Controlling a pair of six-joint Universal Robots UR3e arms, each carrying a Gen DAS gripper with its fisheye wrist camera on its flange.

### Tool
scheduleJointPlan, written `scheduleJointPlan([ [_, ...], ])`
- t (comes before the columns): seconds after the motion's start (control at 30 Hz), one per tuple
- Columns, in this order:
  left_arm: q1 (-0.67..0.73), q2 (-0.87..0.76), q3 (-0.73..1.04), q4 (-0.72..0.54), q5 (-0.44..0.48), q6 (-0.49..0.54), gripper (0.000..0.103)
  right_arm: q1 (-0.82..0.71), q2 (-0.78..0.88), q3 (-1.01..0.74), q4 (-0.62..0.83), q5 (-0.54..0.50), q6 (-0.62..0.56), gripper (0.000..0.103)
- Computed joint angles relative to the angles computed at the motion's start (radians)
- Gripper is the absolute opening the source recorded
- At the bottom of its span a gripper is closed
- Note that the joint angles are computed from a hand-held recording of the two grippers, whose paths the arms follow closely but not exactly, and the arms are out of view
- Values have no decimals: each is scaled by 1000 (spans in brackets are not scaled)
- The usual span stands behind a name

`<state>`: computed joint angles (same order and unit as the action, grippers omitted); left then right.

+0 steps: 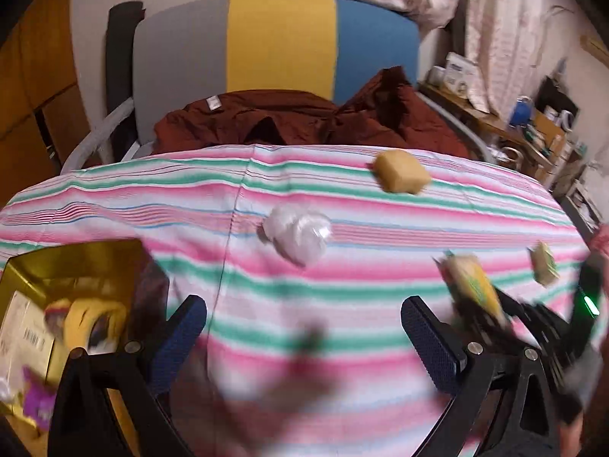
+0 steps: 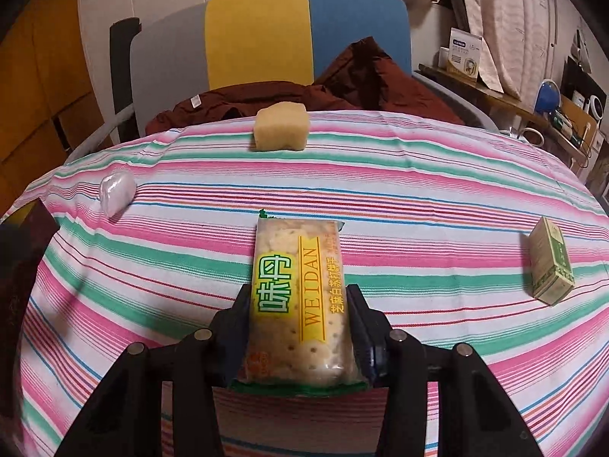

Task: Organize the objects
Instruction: 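Grasp the second clear plastic bag with the left tool while the right tool holds the packet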

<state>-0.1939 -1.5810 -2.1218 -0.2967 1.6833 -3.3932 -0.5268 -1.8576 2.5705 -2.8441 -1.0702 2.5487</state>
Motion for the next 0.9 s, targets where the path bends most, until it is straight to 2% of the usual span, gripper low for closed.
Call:
scheduleJointPlan([
  [0.13, -6, -185, 159, -4, 83, 3, 103, -3, 8, 15, -33, 3, 7, 48],
  [0.37, 1, -359, 323, -13, 120, 52, 102, -16, 12, 29, -53, 18, 10, 48],
  [0.43, 13, -390, 344, -5, 101, 58, 99, -19, 16, 33, -63, 21, 11, 48],
  [0.5, 22, -409, 355, -1, 82, 61, 86, -20, 19, 36, -71, 23, 12, 48],
  [0.57, 26, -429, 358, 9, 70, 69, 65, -22, 21, 40, -78, 26, 12, 48],
  [0.63, 30, -444, 354, 17, 58, 76, 56, -23, 24, 42, -86, 26, 14, 48],
  [0.73, 30, -439, 308, 93, 53, 81, 47, -26, 28, 46, -97, 29, 15, 48],
  [0.83, 11, -436, 290, 122, 81, 95, 44, -18, 34, 50, -118, 18, 23, 48],
  [0.9, 15, -415, 267, 126, 65, 79, 44, -9, 38, 51, -134, 8, 29, 48],
])
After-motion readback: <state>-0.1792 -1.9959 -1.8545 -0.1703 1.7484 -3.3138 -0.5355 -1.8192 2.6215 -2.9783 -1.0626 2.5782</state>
